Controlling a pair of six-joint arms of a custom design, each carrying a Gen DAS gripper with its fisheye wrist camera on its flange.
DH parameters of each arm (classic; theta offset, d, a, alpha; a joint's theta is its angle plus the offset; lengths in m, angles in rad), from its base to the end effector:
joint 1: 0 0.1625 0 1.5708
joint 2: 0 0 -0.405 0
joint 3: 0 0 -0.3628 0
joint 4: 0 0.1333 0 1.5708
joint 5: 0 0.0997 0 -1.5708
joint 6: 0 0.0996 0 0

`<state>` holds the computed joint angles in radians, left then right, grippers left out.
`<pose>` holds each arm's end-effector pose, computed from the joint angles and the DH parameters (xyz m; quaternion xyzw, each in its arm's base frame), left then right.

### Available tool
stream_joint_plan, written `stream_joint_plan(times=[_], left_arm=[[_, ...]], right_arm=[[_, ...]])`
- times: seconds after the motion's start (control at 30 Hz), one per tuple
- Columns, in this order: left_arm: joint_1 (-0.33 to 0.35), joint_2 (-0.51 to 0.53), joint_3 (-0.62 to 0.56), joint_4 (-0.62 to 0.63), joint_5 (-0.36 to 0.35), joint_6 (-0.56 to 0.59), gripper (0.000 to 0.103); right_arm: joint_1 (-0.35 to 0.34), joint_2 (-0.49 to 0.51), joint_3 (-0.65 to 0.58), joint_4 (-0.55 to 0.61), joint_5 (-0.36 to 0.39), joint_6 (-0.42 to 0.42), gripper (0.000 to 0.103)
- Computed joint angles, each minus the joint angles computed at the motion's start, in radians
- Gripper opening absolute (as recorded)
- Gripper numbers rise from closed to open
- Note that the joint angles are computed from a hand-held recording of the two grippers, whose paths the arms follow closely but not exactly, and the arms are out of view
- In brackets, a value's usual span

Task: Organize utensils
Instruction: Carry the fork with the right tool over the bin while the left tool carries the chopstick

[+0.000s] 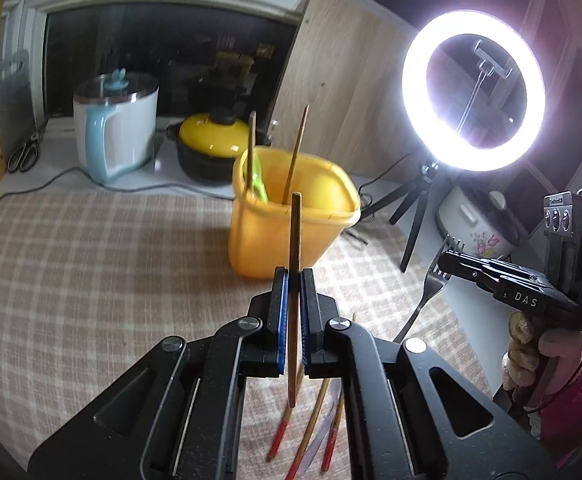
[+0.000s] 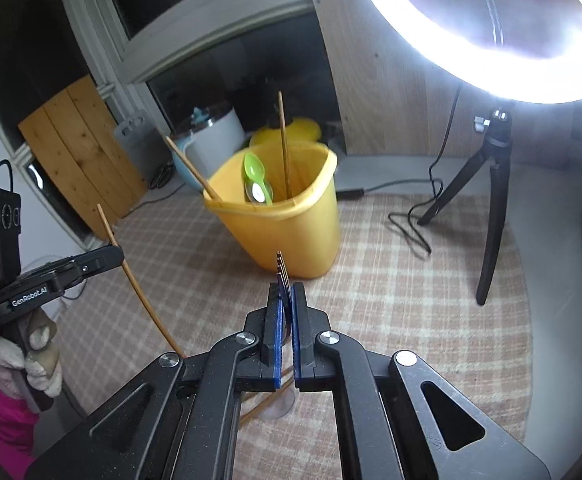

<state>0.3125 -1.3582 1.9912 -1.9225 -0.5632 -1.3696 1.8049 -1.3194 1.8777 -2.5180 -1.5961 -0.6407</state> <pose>-0.3699 -0.3481 0.2650 0.0193 0.8695 -0.4311 0.2402 0.2521 -0.4934 0.3082 0.4134 -0.8897 0.1867 0.0512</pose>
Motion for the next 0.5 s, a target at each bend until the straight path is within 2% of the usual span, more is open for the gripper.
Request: stream_joint_plan(times=[0.3,0.5], left_arm=[[0.002,0.017,-0.046,-0.043,0.078,0.077,0.003],[0.018,0.035,-0.075,-0.142,0.147,0.187,0.003]], right_arm=[[0.018,-0.006,-0.028,-0.091,0.042,0.002,0.002],[0.033,0.021,-0.061,-0.139,0.055,0.016,0.002]])
